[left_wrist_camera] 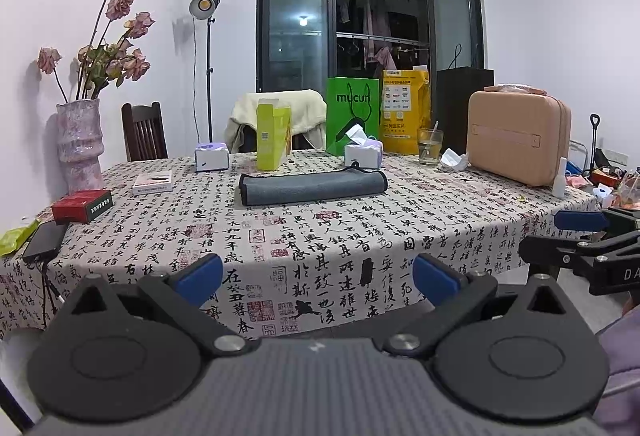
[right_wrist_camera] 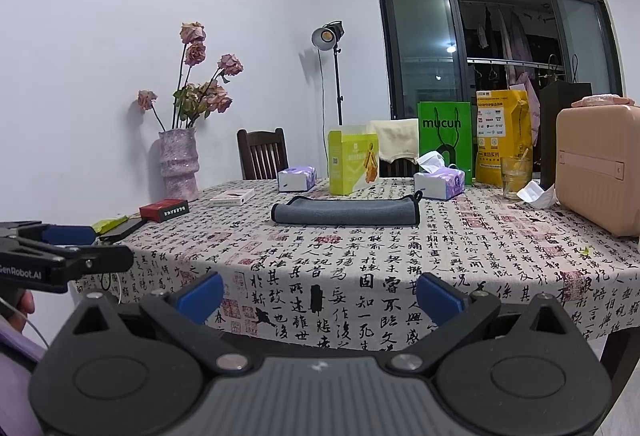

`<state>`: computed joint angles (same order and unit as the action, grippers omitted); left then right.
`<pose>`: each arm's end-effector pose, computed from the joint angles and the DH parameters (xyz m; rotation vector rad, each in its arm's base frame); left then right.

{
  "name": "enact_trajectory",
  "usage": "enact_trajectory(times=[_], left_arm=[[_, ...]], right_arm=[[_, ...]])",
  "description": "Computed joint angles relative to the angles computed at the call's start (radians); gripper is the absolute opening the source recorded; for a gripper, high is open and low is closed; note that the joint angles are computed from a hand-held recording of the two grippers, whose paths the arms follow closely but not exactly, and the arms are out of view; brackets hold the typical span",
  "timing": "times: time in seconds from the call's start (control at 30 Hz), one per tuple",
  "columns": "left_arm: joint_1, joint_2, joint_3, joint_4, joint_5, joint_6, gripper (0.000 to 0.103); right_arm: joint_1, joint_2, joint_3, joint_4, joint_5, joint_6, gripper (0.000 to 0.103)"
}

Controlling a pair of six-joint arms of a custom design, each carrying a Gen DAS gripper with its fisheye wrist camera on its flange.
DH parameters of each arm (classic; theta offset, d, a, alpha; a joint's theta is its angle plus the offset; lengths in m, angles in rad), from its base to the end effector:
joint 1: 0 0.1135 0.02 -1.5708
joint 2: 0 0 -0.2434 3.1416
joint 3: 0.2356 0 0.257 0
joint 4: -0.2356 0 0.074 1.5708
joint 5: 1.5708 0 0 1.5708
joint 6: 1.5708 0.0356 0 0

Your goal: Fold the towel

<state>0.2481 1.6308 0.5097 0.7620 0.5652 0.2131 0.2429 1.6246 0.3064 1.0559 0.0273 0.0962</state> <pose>0.2903 0.0539 0.1209 0.3382 1.8478 -0.2290 0.2521 0.0615 0.1012 -0.1155 1.8346 0.2131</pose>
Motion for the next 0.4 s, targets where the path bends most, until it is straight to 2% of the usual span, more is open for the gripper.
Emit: enact_trajectory(times=[0.4], left_arm=[[0.009, 0.003, -0.004, 0.034, 0.006, -0.013, 0.103]], right_arm=[[-0.001, -0.024, 0.003, -0.011, -0.004, -0.012, 0.103]])
